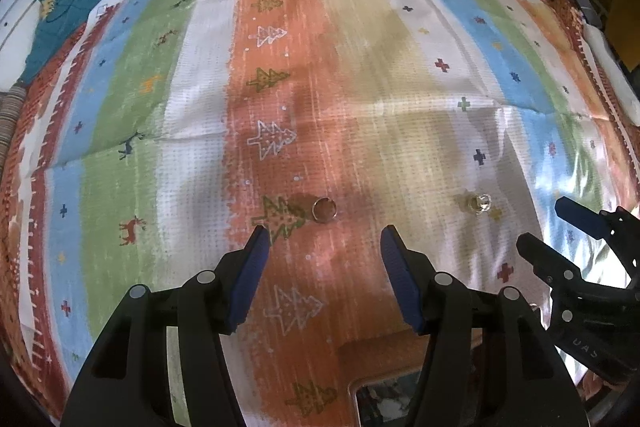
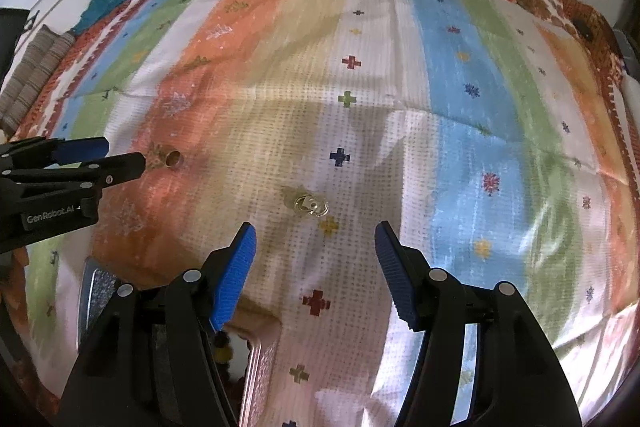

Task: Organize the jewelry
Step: 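Move both tools forward toward the small rings on the cloth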

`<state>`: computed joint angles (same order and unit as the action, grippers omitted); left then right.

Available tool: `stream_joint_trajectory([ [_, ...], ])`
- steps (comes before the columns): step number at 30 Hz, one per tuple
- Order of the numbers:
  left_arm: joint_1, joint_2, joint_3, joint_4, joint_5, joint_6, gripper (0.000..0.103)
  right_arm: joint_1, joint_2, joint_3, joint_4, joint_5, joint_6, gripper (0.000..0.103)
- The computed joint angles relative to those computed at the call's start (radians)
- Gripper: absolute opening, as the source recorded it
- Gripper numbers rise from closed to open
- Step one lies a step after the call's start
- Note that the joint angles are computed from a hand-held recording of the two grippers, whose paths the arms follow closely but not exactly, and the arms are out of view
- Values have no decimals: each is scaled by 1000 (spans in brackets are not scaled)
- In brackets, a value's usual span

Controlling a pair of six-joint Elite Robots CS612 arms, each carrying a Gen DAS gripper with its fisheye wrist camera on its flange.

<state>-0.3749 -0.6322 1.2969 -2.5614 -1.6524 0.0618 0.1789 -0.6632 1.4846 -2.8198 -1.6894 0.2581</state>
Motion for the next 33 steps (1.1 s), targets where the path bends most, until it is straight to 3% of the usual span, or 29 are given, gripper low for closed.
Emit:
stream_joint_trajectory([
  [19, 3, 64, -84, 74, -7, 31, 58, -1, 54, -79, 86, -32, -15, 62],
  [33, -4, 99, -120, 104, -6, 52, 57, -8, 91, -128, 142, -18, -25, 61],
])
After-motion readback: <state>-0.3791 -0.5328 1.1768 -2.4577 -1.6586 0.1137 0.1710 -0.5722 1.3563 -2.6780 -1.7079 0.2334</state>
